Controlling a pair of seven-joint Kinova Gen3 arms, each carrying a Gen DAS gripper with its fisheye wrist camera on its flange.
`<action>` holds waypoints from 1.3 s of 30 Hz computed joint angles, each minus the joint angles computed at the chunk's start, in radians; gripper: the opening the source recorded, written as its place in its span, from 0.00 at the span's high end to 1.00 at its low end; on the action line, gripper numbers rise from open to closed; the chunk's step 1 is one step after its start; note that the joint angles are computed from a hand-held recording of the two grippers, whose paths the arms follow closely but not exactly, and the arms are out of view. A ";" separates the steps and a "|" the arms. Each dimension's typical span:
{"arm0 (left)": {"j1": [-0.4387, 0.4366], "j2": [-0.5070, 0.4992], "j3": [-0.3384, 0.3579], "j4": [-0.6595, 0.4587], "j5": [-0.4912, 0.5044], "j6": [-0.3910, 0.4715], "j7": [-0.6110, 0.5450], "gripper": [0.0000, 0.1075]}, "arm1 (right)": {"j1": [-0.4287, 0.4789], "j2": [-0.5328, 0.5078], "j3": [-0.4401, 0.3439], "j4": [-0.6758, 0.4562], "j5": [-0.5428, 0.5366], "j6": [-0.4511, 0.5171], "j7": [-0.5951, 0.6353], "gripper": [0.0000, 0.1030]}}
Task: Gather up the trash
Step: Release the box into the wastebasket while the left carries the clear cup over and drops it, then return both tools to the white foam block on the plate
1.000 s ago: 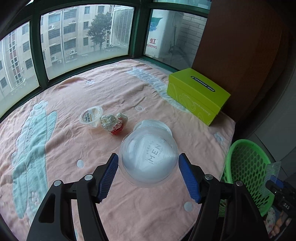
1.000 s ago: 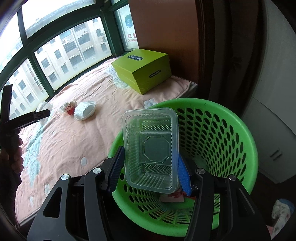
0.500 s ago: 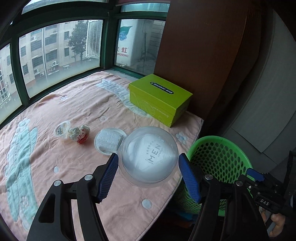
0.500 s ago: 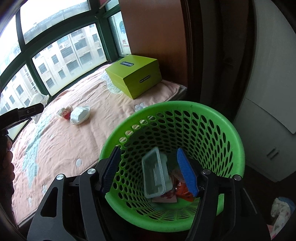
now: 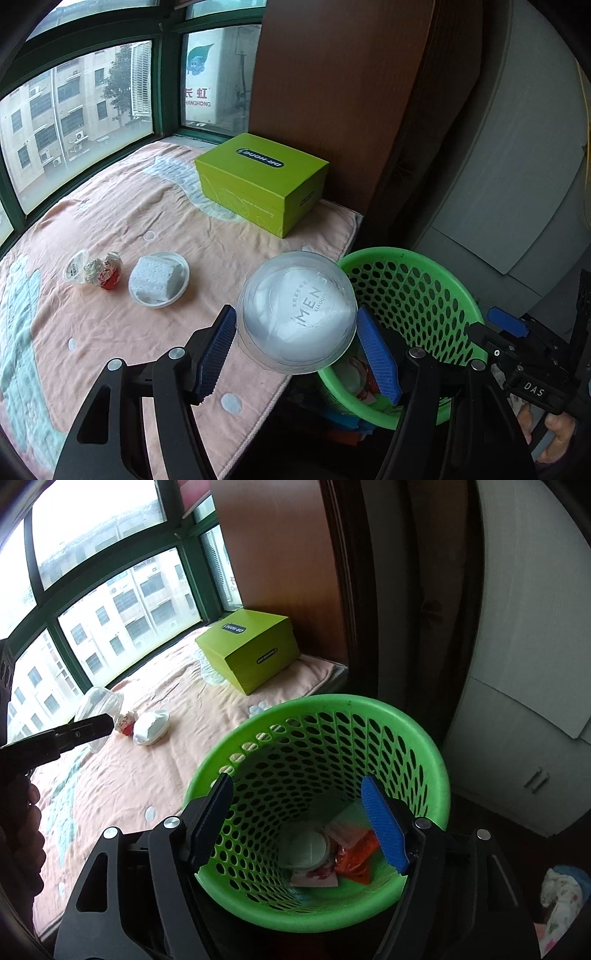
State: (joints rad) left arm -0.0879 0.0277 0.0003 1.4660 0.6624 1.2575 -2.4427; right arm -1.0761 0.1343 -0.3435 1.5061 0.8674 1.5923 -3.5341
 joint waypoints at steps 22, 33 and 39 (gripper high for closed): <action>0.108 0.009 0.052 0.076 -0.027 -0.012 0.003 0.27 | 0.024 -0.058 -0.056 0.070 -0.021 0.040 -0.114 0.27; 0.036 0.023 0.010 0.036 -0.045 -0.021 0.028 0.27 | 0.043 -0.027 -0.027 0.027 -0.002 -0.049 -0.004 0.24; -0.027 0.055 -0.012 -0.004 -0.065 -0.040 0.047 0.26 | 0.050 0.010 0.009 -0.027 0.011 -0.109 0.094 0.20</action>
State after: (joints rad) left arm -0.1151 0.0825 -0.0116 1.4624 0.5969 1.2179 -2.3958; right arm -1.0264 0.1442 -0.3348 1.4787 0.8784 1.4835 -3.4402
